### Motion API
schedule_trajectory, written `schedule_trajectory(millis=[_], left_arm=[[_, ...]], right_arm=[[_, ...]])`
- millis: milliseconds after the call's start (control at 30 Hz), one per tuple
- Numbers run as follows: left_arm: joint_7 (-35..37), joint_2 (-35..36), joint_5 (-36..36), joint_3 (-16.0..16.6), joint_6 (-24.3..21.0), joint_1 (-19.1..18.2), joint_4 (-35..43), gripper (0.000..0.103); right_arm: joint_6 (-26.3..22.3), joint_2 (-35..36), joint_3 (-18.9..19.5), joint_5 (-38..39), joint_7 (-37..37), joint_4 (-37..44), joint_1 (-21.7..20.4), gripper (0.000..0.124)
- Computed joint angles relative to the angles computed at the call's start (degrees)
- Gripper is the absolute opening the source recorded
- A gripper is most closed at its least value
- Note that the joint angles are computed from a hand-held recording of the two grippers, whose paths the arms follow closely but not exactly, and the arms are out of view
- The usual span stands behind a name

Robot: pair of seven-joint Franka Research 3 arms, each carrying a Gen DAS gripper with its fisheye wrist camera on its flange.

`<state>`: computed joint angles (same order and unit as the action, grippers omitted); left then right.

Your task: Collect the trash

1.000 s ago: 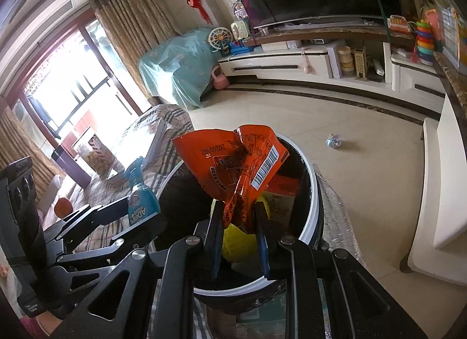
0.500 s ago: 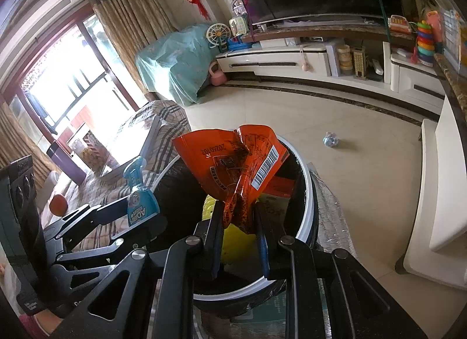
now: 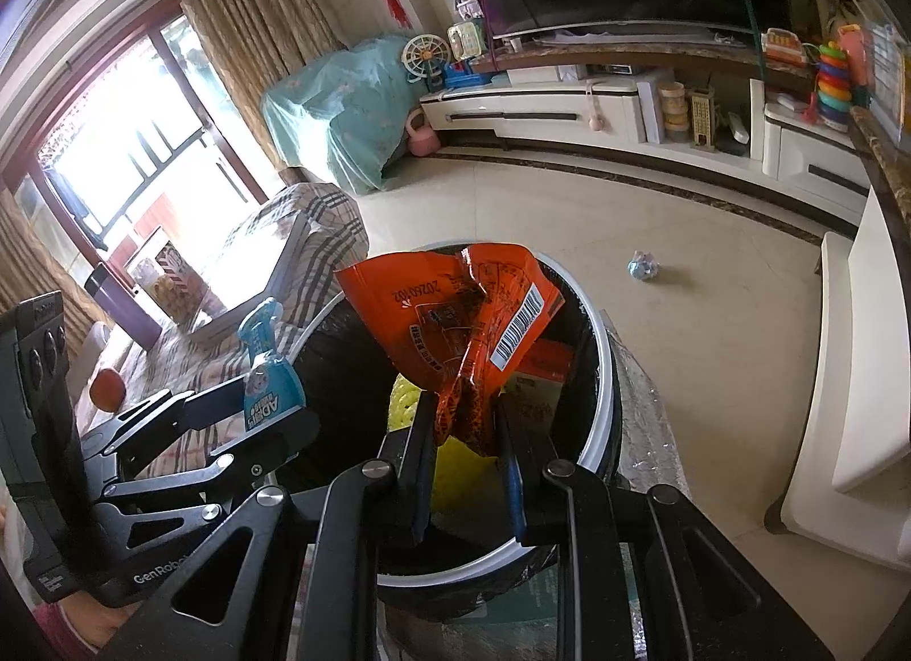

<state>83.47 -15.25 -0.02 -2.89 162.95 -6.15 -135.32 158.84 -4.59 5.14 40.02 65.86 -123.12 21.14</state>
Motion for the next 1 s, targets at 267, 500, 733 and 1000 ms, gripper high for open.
schedule_trajectory(millis=[267,500,733,1000], left_arm=[[1.0,-0.4,-0.8,-0.3,-0.5,-0.2,0.2,0.063],[0.5,-3.4,-1.5,1.1,-0.1,-0.4,-3.0,0.068],[-1.2,-10.5,-1.9,2.1,1.5,-0.4,-9.7,0.083],[-5.9,-24.3,1.0,3.2,3.6,-0.4,-21.0,0.092]], right_arm=[[0.0,-0.2,-0.2,0.3,1.0,0.0,-0.2,0.052],[1.2,-1.6,-0.2,0.8,1.4,-1.6,0.0,0.061],[4.5,-5.7,-0.4,3.9,1.6,-5.9,1.7,0.088],[13.7,-13.8,0.0,6.6,4.2,-14.9,6.7,0.101]])
